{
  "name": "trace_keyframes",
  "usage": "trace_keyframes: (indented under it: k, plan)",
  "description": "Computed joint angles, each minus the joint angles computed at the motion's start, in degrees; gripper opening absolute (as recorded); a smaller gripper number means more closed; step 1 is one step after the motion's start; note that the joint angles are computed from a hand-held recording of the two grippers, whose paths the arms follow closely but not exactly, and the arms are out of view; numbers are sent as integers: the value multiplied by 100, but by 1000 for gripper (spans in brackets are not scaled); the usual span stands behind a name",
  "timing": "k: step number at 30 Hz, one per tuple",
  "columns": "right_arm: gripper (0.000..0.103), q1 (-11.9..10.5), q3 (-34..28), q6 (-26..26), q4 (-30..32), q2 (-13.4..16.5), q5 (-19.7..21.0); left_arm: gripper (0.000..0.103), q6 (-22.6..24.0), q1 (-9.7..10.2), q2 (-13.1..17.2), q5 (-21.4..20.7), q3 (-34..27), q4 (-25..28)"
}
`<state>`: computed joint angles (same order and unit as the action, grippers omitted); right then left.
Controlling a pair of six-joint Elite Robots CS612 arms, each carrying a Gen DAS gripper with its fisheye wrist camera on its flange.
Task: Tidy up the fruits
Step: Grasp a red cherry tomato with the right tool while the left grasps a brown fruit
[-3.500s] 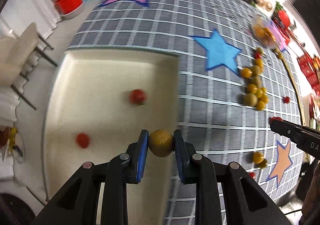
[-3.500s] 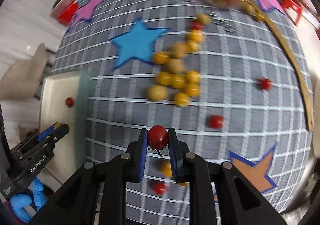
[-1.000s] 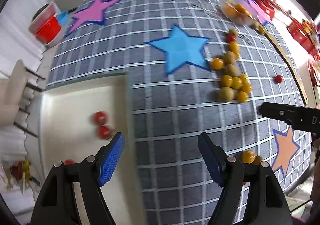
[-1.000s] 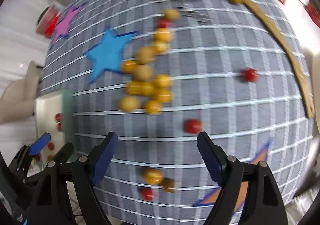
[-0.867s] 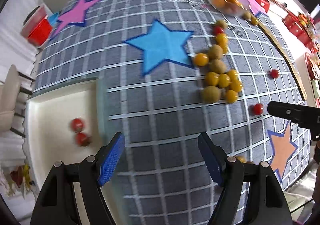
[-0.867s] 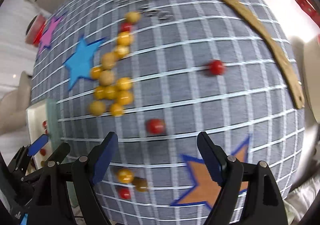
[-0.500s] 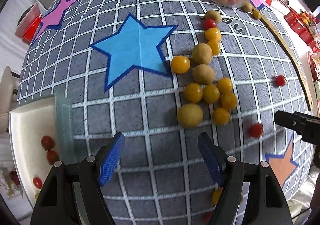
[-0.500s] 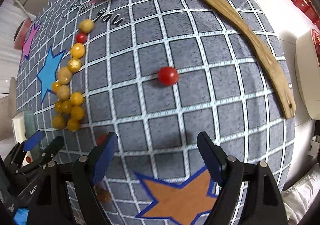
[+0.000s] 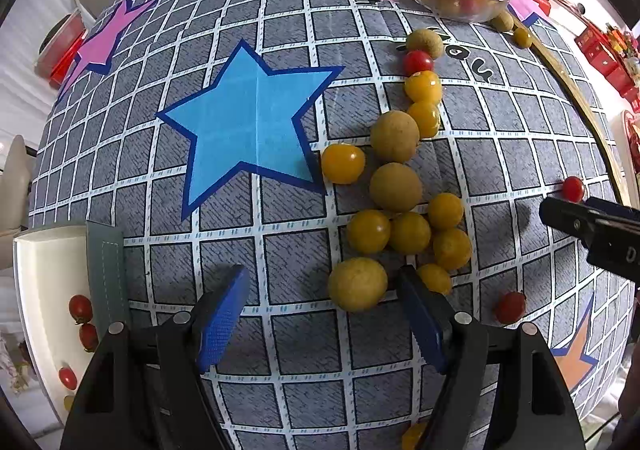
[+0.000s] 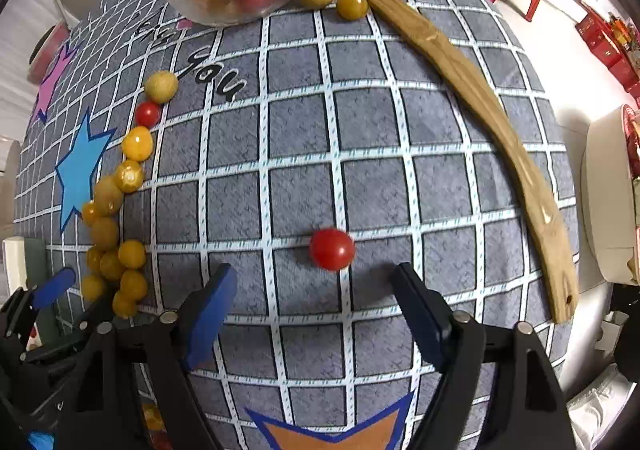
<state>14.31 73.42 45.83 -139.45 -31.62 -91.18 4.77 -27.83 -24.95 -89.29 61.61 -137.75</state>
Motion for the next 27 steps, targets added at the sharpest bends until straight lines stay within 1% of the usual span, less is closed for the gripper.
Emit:
trace_keyframes:
  k: [1,2,3,5,6,7,8,9,11,14,18,21,24,25,27]
  plan:
    - [72,-3,-42,-22,44,14,-47,76,-13,-11,1,1,-11,16]
    - [62,21,-76,-35,97,8,-118,70,-25,-14,-28,-26,41,-12]
    - [57,26,-97,-64,109,14,-156,66,-32,-14,-34,-60,48,-17]
    - [34,25,-166,-96,132,35,-169,50,-19,-25,-100,-77,150,-78]
    - [28,21,-221,-107,155,56,-162,39,7,-31,-119,-94,169,-88]
    - [21,19,-409,-87,224,133,-114,33,57,-39,-132,-155,181,-94]
    - [21,13,-357,-57,152,104,-58,30,95,-50,-137,-175,180,-83]
    - [21,-6,-305,-31,49,85,17,30,116,-74,-155,-158,197,-84]
    - [21,-32,-100,43,-254,15,170,30,100,-88,-178,-275,222,-88]
    - [21,-35,105,77,-485,-68,269,30,38,-73,-254,-430,319,-93]
    - [21,-7,207,39,-550,-163,355,30,39,-26,-405,-564,488,-176]
    - [21,38,227,63,-659,-193,411,30,89,4,-527,-569,661,-293]
    - [21,102,256,86,-681,-235,451,30,92,40,-628,-562,803,-360]
    - [21,156,307,123,-745,-236,439,30,111,68,-662,-552,867,-400]
    - [21,202,250,91,-684,-228,462,30,103,92,-724,-540,962,-406]
